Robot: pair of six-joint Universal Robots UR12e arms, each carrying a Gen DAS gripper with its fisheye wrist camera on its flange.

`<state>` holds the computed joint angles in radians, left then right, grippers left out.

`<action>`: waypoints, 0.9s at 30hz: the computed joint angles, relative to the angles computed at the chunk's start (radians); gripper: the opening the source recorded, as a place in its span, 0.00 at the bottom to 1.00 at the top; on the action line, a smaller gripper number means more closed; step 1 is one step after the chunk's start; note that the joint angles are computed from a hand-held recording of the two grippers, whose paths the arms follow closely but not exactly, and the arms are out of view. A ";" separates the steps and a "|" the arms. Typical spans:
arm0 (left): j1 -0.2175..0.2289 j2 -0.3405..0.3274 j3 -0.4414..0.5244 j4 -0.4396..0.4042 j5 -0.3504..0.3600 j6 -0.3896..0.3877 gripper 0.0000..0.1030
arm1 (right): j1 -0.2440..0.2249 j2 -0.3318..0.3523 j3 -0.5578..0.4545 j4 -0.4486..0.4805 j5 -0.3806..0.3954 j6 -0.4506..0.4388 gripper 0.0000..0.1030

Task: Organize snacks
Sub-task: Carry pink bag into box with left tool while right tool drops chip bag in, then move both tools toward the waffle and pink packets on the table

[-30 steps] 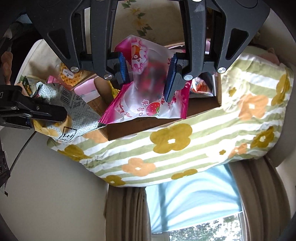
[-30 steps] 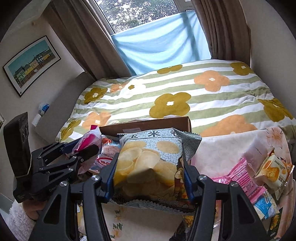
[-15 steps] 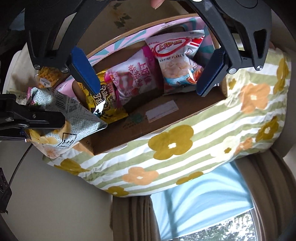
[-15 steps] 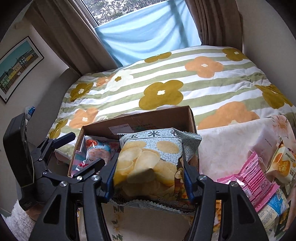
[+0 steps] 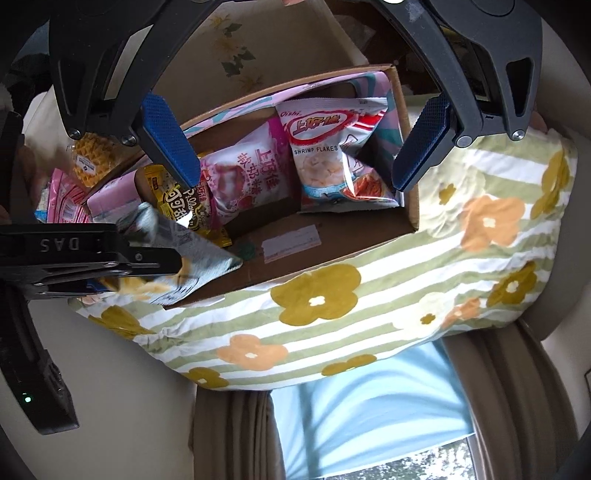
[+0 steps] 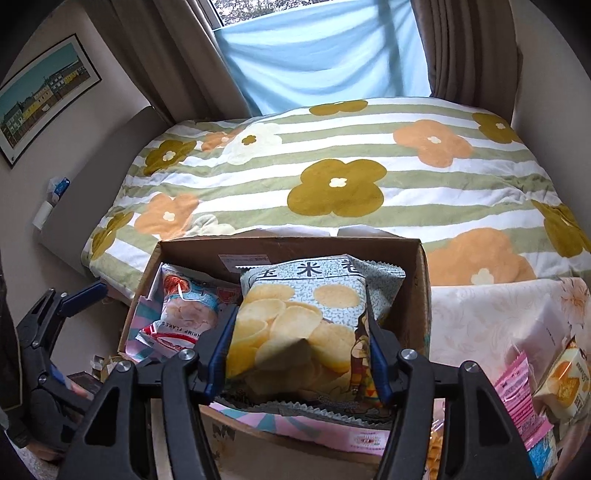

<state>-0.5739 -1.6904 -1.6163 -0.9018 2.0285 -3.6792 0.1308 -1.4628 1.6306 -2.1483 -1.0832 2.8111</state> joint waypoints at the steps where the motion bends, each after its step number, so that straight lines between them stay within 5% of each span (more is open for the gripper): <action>1: 0.000 0.004 -0.003 -0.002 0.001 -0.012 1.00 | 0.007 0.005 0.001 -0.020 -0.027 0.010 0.75; 2: 0.000 0.006 -0.004 -0.006 0.001 -0.024 1.00 | 0.014 0.010 0.001 -0.029 -0.055 0.016 0.97; 3: -0.001 0.010 -0.007 -0.008 0.000 -0.037 1.00 | 0.014 0.010 0.004 -0.033 -0.064 0.011 1.00; 8: -0.016 0.025 -0.019 -0.031 0.024 -0.072 1.00 | -0.002 -0.033 0.060 -0.096 -0.047 -0.016 1.00; 27: -0.087 0.042 0.004 -0.007 0.035 -0.091 1.00 | -0.098 -0.190 0.117 -0.070 -0.005 -0.004 1.00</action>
